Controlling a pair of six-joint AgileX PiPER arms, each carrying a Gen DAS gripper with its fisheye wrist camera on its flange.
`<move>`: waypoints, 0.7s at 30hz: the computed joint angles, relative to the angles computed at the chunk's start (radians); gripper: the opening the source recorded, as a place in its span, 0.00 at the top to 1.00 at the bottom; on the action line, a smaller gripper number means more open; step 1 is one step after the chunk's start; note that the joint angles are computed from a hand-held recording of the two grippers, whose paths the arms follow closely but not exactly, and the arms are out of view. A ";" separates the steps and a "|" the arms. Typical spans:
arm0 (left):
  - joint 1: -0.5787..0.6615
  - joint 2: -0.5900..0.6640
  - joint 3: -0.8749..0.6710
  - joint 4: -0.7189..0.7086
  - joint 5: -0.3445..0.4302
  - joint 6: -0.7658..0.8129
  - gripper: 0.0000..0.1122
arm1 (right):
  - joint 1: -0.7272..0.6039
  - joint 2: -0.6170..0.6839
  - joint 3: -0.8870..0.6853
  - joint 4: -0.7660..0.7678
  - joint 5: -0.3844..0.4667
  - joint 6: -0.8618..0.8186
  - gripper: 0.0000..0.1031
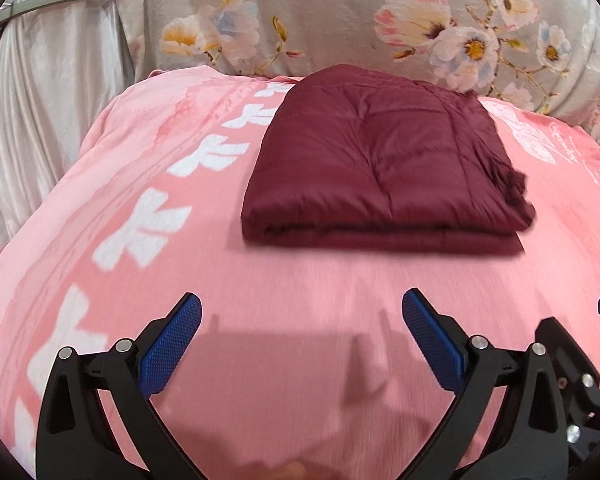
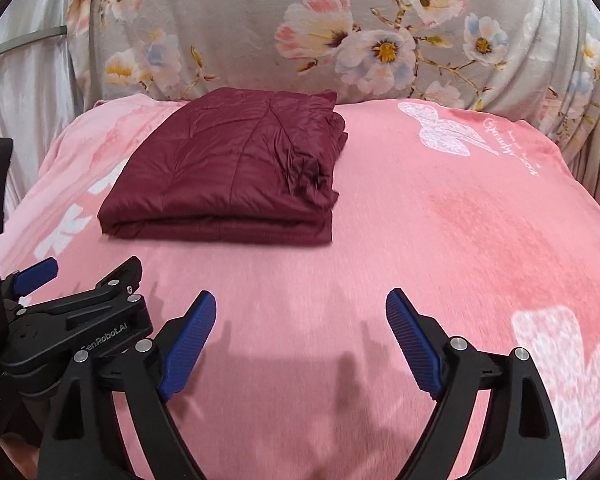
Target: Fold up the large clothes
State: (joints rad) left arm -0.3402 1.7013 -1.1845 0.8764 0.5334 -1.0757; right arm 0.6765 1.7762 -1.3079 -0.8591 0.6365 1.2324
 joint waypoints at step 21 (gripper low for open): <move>-0.098 -0.117 0.177 0.119 0.108 -0.167 0.13 | 0.037 -0.049 0.112 0.059 0.039 0.078 0.16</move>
State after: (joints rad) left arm -0.4378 1.5838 -1.0071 0.9952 0.6415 -1.2426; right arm 0.7135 1.7275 -1.1957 -0.7999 0.6755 1.3108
